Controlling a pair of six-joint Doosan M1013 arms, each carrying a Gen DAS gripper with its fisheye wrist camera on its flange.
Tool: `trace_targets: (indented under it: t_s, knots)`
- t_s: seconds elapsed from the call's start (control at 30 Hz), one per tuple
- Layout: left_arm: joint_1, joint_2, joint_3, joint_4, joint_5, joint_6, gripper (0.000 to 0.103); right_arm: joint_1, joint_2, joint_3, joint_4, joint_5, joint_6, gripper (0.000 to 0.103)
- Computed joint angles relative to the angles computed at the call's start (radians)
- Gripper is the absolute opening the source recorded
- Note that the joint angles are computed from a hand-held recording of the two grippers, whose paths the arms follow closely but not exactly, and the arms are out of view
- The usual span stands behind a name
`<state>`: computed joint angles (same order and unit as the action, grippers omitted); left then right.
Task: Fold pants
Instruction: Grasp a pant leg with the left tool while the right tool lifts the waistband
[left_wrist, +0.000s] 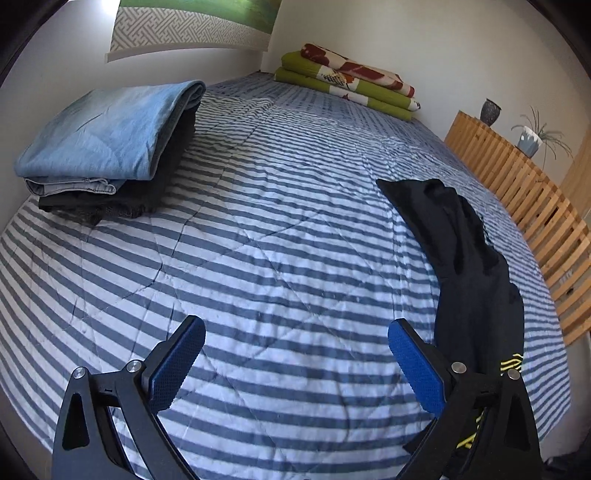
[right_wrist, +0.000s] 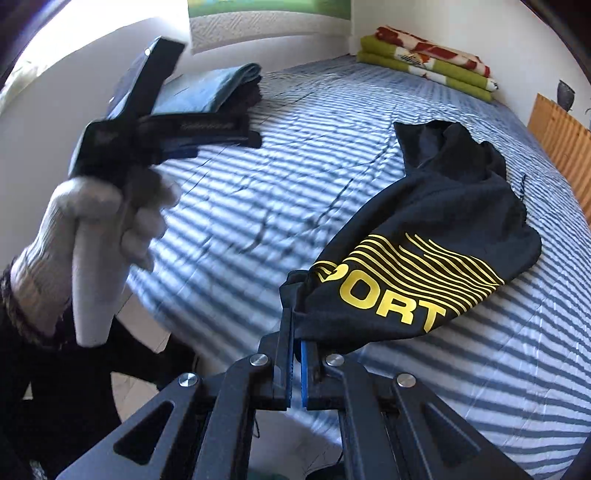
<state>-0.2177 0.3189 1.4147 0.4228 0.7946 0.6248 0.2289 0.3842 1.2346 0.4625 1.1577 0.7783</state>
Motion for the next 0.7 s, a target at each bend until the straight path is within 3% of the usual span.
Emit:
trace_targets:
  t_s: [0.2,0.37,0.43,0.5,0.6,0.7]
  knots:
    - [-0.045,0.016,-0.079,0.009,0.057,0.073,0.099,-0.062,-0.091,0.124,0.004,0.076,-0.137,0.003]
    - [-0.059,0.128,-0.262,-0.144,0.106,0.276,0.099,-0.133,-0.107,0.128,0.022,0.084,-0.091,0.007]
    - [-0.057,0.188,-0.354,-0.227,0.151,0.333,0.098,-0.160,-0.089,0.090,0.055,0.092,-0.026,0.023]
    - [-0.061,0.242,-0.443,-0.258,0.190,0.350,0.098,-0.193,-0.082,0.066,0.121,0.066,0.006,0.051]
    - [-0.067,0.343,-0.608,-0.271,0.295,0.401,0.098,-0.212,-0.047,0.006,0.146,-0.016,0.109,0.054]
    - [-0.081,0.464,-0.794,-0.172,0.464,0.422,0.095,-0.201,0.018,-0.084,0.041,-0.110,0.293,0.054]
